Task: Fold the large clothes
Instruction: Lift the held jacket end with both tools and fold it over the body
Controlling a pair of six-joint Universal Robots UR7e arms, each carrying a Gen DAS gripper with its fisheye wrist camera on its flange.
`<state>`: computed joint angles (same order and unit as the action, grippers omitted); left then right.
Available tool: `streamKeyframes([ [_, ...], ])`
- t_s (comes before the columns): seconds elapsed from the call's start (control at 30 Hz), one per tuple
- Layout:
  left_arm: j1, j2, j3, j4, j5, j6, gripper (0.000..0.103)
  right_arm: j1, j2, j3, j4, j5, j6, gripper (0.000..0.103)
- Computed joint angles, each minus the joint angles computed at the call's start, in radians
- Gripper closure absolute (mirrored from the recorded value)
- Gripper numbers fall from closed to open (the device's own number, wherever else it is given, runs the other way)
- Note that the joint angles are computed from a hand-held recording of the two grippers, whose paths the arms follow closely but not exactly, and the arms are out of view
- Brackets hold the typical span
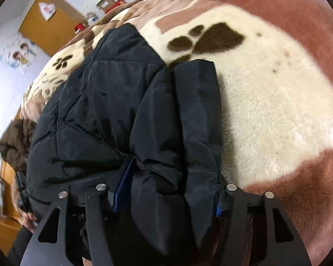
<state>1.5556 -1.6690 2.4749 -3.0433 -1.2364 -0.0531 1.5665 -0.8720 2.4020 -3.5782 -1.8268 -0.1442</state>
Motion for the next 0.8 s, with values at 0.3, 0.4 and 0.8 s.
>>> streamKeyframes([
  [0.3, -0.076, 0.02, -0.014, 0.024, 0.09, -0.008, 0.064, 0.036, 0.008, -0.061, 0.084, -0.03, 0.044, 0.064],
  [0.4, -0.165, -0.051, 0.017, 0.076, 0.199, -0.019, 0.074, 0.081, -0.029, -0.041, 0.093, -0.066, 0.049, 0.075],
  [0.8, -0.609, -0.67, 0.133, 0.615, 0.444, -0.22, 0.077, 0.208, -0.229, 0.116, 0.056, -0.04, 0.048, 0.081],
])
